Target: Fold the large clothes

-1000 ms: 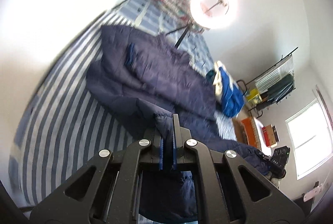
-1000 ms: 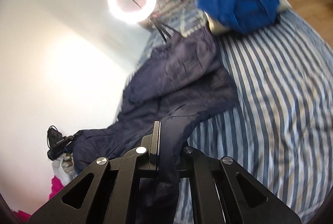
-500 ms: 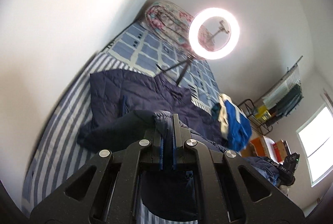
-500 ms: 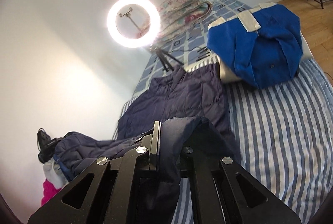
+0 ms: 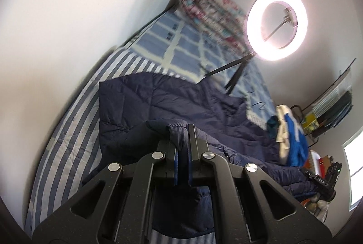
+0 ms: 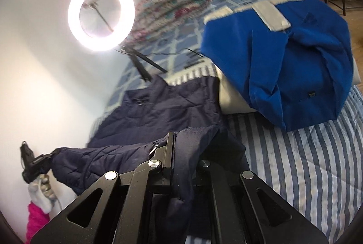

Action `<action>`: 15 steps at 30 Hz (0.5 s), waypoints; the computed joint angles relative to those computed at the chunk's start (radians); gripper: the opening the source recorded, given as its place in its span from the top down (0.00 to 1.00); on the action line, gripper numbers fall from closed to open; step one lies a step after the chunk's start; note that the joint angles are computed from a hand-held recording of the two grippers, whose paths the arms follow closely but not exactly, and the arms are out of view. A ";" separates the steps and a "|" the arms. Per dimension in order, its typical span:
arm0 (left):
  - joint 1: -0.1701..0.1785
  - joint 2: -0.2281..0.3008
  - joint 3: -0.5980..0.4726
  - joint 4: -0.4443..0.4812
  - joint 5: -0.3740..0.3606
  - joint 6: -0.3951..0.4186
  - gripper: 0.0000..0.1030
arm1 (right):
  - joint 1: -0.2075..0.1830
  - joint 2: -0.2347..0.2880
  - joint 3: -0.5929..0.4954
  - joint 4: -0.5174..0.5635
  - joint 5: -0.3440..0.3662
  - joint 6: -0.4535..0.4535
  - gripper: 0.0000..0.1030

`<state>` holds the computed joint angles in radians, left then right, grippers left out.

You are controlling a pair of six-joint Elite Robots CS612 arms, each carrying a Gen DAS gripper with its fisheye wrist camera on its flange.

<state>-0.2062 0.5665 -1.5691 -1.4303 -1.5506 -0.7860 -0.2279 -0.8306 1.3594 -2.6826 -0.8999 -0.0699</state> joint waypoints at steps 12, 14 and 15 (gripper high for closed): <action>0.017 0.041 0.041 0.046 -0.016 -0.024 0.91 | 0.019 0.069 -0.067 0.059 -0.095 -0.001 0.93; 0.024 0.044 0.037 0.038 -0.042 -0.043 0.83 | 0.016 0.064 -0.064 0.072 -0.085 -0.003 0.91; 0.027 0.044 0.032 0.040 -0.050 -0.053 0.72 | 0.013 0.060 -0.064 0.094 -0.080 -0.015 0.85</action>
